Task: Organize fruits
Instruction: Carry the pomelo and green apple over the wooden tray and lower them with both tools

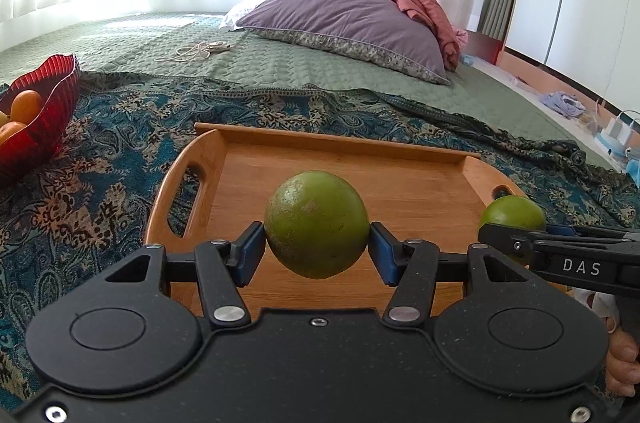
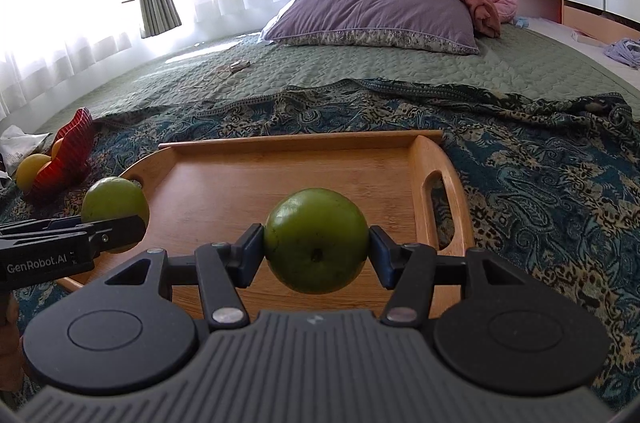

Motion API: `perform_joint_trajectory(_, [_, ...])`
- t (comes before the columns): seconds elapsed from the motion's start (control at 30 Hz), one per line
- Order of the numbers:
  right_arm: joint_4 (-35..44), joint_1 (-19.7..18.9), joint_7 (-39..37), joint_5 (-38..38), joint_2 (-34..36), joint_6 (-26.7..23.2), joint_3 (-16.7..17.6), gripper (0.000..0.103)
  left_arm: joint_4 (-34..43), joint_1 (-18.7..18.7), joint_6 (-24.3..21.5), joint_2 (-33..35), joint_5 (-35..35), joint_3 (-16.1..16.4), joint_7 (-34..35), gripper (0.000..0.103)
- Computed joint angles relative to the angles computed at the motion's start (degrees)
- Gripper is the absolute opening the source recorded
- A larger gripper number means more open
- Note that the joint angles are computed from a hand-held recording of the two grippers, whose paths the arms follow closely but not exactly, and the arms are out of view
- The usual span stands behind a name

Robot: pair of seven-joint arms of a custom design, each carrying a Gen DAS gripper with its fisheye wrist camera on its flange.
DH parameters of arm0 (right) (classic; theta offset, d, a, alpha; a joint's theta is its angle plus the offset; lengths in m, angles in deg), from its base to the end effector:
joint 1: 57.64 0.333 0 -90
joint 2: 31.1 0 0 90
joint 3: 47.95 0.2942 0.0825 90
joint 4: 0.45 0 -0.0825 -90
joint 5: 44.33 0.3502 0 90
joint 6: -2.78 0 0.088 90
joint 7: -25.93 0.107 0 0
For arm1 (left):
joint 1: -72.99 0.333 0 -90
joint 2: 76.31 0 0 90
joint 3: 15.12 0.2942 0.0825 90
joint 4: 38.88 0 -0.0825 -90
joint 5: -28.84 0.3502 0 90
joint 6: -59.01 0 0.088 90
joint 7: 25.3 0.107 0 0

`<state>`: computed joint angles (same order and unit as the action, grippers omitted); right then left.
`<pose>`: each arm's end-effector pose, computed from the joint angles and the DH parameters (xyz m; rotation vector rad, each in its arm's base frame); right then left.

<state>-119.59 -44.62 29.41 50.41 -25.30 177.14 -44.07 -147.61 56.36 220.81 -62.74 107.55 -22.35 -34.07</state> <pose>0.5362 0.0819 0.4129 -1.7161 1.4048 -0.5282 0.5341 -0.2848 0.4240 -1.7687 1.5654 -0.9730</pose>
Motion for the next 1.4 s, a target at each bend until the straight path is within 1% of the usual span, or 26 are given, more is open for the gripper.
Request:
perform_joint_trajectory(0.07, [0.2,0.1,6.7,-6.5,1.0,-0.2,-0.1,0.059,1.1,0.3,0.1,1.2,-1.9,-0.1,2.1,0.054])
perform_joint_trajectory(0.17, [0.7,0.0,12.9,-12.3,2.4,0.8,0.3,0.059,1.9,0.1,0.0,2.3,-3.6,0.2,3.8,0.054])
perform_joint_trajectory(0.3, [1.7,-0.9,13.8,-12.4,3.5,1.2,1.2,0.059,2.4,-0.3,0.1,2.8,-3.6,1.0,4.5,0.054])
perform_joint_trajectory(0.47, [2.6,-1.3,15.8,-14.9,4.6,2.6,1.8,0.059,2.9,-0.5,-1.0,3.4,-3.5,1.5,5.5,0.054])
perform_joint_trajectory(0.73, [4.3,-2.3,22.6,-20.2,6.6,3.2,2.5,0.059,4.4,-0.2,-1.9,4.5,-3.8,2.2,6.6,0.054])
perform_joint_trajectory(0.9, [4.4,-2.4,26.9,-26.2,7.4,4.7,2.4,0.059,4.4,0.3,-2.5,4.5,-4.9,2.5,7.9,0.054])
perform_joint_trajectory(1.0, [4.5,-2.8,31.5,-29.9,7.9,5.0,1.9,0.059,4.4,0.5,-2.5,4.5,-5.1,2.7,8.1,0.054])
perform_joint_trajectory(1.1, [4.4,-3.5,34.2,-32.5,8.3,5.5,2.0,0.059,4.3,0.6,-2.9,4.5,-5.3,2.7,8.2,0.054])
perform_joint_trajectory(1.27, [4.4,-5.3,35.1,-33.0,8.8,6.1,3.6,0.059,4.3,1.2,-2.9,4.8,-8.0,2.5,9.2,0.054])
perform_joint_trajectory(1.4, [4.4,-5.7,35.8,-33.9,9.1,6.7,4.2,0.059,4.4,1.2,-3.4,5.0,-9.6,2.5,10.0,0.054])
